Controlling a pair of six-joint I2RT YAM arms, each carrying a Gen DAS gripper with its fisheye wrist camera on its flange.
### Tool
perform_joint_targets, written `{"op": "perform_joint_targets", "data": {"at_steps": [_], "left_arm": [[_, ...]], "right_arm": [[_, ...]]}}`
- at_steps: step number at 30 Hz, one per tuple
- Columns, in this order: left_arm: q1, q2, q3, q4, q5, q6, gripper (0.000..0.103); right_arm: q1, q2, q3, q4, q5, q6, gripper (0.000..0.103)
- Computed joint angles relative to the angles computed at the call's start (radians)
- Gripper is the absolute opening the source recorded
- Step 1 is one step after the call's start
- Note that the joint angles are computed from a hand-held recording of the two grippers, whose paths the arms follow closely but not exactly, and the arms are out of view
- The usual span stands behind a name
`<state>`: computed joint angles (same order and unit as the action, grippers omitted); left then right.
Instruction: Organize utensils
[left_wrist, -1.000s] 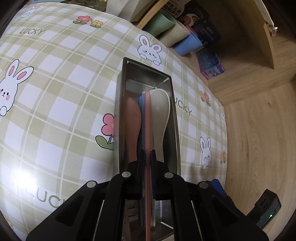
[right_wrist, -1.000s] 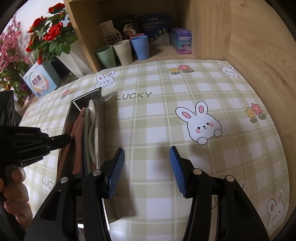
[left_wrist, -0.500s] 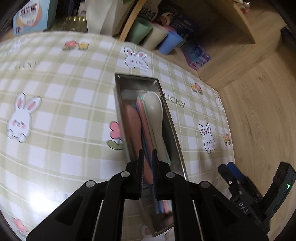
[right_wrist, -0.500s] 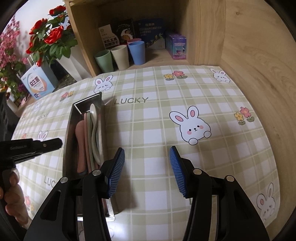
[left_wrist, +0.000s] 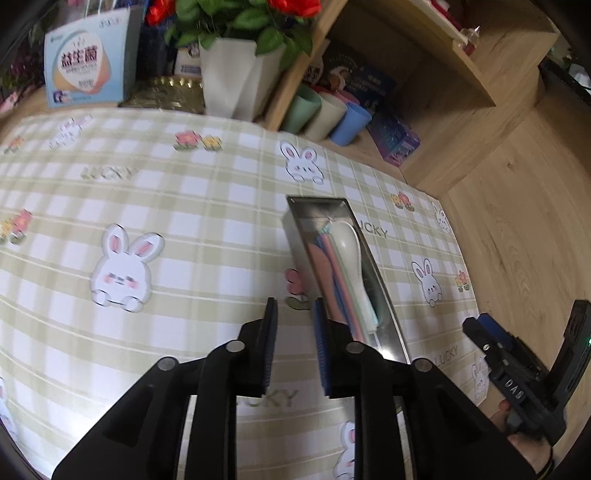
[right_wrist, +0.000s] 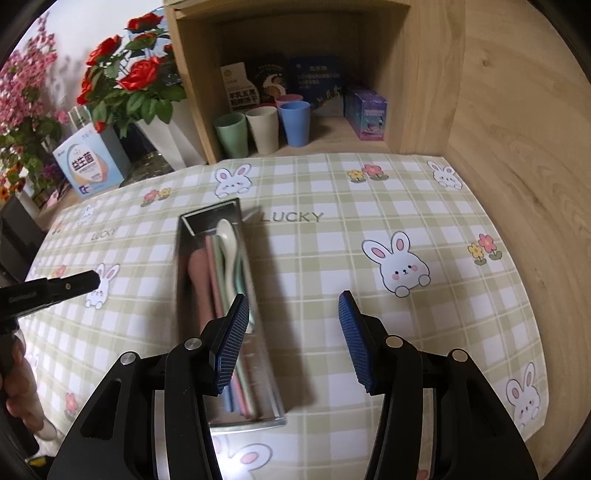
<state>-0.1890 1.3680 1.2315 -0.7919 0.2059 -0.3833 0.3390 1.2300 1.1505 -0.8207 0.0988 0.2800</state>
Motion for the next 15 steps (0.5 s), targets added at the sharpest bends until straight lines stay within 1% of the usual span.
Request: {"op": "perform_joint_targets", "data": {"at_steps": [1,2,3,4,5,6,7,8,9,11,13,15], "left_arm": [[0.012,-0.016,-0.003,-0.005,0.003,0.02,0.03],[0.03,-0.043,-0.008,-0.011,0.009,0.051,0.034],[0.052,-0.07,-0.011,-0.017,0.016,0.079,0.046],[0.07,-0.093,-0.016,-0.018,0.025,0.097,0.059],[0.092,-0.125,-0.022,-0.016,0.039,0.123,0.064],[0.115,-0.164,-0.025,-0.018,0.041,0.166,0.074],[0.126,-0.191,-0.025,-0.019,0.027,0.198,0.084],[0.137,-0.22,-0.025,-0.019,0.013,0.231,0.088],[0.156,-0.26,-0.026,-0.018,0.001,0.274,0.092],[0.191,-0.309,-0.018,-0.023,-0.006,0.33,0.096],[0.243,-0.345,-0.001,-0.035,0.017,0.375,0.097],[0.309,-0.371,0.026,-0.057,0.054,0.424,0.097]], "right_arm": [[0.016,-0.003,0.008,-0.006,0.008,0.012,0.05],[0.029,-0.007,0.015,-0.012,0.014,0.022,0.05],[0.055,-0.014,0.029,-0.021,0.028,0.041,0.05],[0.076,-0.021,0.039,-0.027,0.04,0.056,0.055],[0.094,-0.025,0.048,-0.031,0.052,0.068,0.064],[0.135,-0.035,0.064,-0.04,0.088,0.088,0.066],[0.164,-0.037,0.079,-0.049,0.117,0.1,0.07],[0.197,-0.045,0.091,-0.051,0.141,0.116,0.08],[0.222,-0.052,0.1,-0.049,0.156,0.131,0.088],[0.286,-0.066,0.123,-0.045,0.213,0.165,0.088],[0.363,-0.062,0.165,-0.06,0.289,0.21,0.088],[0.414,-0.058,0.193,-0.069,0.341,0.241,0.088]]}}
